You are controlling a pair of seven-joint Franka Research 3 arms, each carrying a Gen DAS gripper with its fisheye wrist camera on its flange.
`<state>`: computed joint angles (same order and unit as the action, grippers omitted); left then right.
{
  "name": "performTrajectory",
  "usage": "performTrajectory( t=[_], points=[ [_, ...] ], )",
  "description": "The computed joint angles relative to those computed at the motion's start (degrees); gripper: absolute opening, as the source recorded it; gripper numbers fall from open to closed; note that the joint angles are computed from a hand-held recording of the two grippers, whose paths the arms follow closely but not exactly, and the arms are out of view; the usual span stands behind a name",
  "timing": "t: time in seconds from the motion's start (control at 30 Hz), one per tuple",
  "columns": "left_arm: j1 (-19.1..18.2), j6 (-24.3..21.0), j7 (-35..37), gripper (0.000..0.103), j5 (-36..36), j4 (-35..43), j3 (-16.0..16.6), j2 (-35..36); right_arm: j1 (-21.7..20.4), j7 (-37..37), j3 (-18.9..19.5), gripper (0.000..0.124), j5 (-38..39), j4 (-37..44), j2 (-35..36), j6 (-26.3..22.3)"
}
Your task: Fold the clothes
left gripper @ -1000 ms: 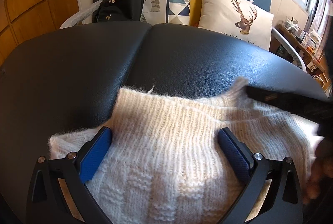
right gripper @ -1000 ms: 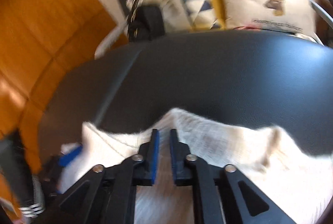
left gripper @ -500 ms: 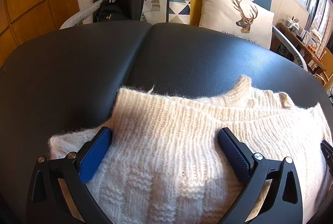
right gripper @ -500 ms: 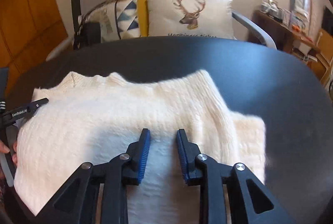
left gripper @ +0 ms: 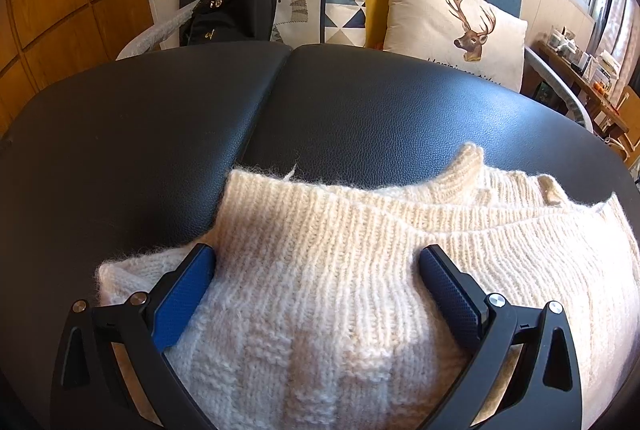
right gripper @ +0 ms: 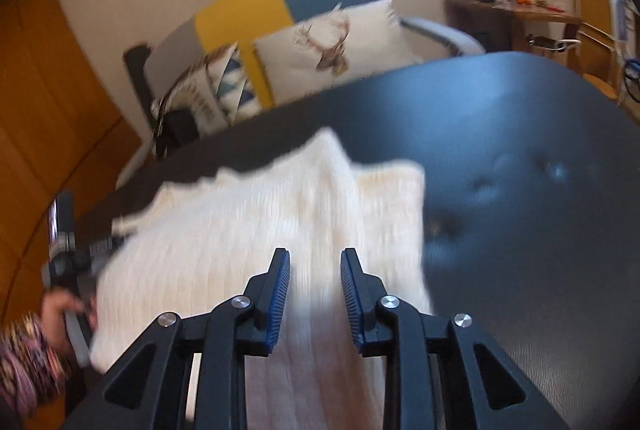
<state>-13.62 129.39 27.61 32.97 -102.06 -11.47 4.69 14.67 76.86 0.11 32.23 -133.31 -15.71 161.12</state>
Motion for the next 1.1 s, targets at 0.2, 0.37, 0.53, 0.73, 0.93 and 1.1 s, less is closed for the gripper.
performTrajectory(
  t=[0.2, 0.37, 0.53, 0.73, 0.93, 1.1],
  points=[
    [-0.5, -3.76, 3.72, 0.103, -1.98, 2.06, -0.52, -0.02, -7.56, 13.13, 5.91, 0.023, -19.09, -2.52, 0.14, 0.37],
    [-0.56, -1.78, -0.13, 0.103, 0.1, -3.53, -1.14, -6.05, -0.57, 6.2, -0.37, 0.024, -7.68, -0.25, -0.19, 2.49],
    [-0.09, -4.16, -3.04, 0.103, 2.85, -6.5, -2.2, -8.58, -0.81, 3.83, 1.08, 0.024, -9.13, 7.23, 6.53, -0.39],
    [1.41, 1.45, -2.14, 0.103, 0.38, -12.98, -1.09, -12.18, -4.47, 17.45, 3.82, 0.023, -29.38, 8.29, 11.13, 0.68],
    [5.08, 7.78, -5.18, 0.103, -5.92, -19.93, -0.06, -18.29, -3.74, 17.17, 3.05, 0.023, -29.19, 6.76, 10.95, 3.37],
    [8.3, 7.98, -14.64, 0.103, -1.35, -25.81, -1.88, -26.27, -2.56, 10.71, 2.04, 0.023, -20.24, 6.44, 10.85, 4.27]
  ],
)
